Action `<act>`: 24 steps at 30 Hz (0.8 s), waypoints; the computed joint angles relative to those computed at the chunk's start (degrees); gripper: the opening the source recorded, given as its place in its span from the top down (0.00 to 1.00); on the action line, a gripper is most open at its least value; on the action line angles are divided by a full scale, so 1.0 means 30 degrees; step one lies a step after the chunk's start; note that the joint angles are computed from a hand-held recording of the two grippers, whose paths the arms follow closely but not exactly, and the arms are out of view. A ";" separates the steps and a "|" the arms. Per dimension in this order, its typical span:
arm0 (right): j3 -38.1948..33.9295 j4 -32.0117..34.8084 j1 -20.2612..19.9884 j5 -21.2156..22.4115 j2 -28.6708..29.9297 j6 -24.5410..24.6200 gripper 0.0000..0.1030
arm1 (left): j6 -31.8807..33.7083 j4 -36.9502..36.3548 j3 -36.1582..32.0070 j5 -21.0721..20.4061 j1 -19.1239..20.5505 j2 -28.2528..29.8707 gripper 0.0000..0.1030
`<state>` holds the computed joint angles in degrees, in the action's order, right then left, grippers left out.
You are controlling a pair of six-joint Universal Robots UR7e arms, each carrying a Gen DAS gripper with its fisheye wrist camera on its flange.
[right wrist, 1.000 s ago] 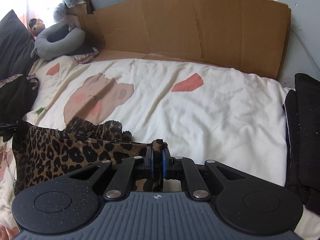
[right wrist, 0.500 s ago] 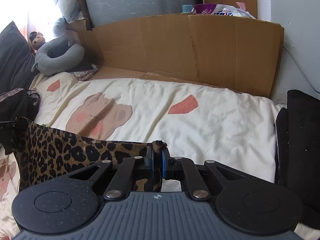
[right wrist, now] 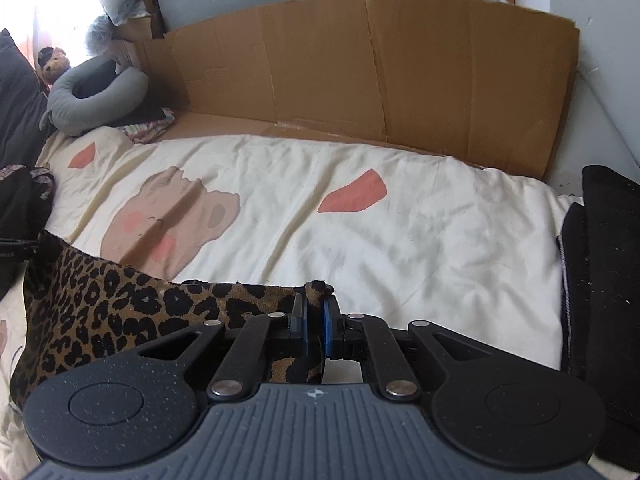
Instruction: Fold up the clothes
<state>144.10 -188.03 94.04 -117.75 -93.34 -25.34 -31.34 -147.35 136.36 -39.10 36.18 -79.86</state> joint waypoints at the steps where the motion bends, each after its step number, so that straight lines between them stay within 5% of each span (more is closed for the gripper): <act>1: -0.0040 -0.0089 -0.0060 0.0019 0.0160 -0.0081 0.94 | 0.0082 -0.0015 -0.0066 -0.0003 0.0135 0.0176 0.90; 11: -0.0109 -0.0812 -0.1084 0.0055 0.1870 -0.0557 0.92 | 0.1344 -0.0446 -0.0551 0.0237 0.1044 0.2156 0.87; 17: -0.0281 -0.0681 -0.1073 -0.0540 0.1611 0.0493 0.87 | -0.0059 0.0328 -0.0815 0.1047 0.0562 0.1748 0.78; 24: -0.0313 0.0270 -0.0644 0.0570 0.0437 0.1232 0.87 | -0.0767 -0.0946 -0.0977 -0.0975 -0.0643 0.1527 0.78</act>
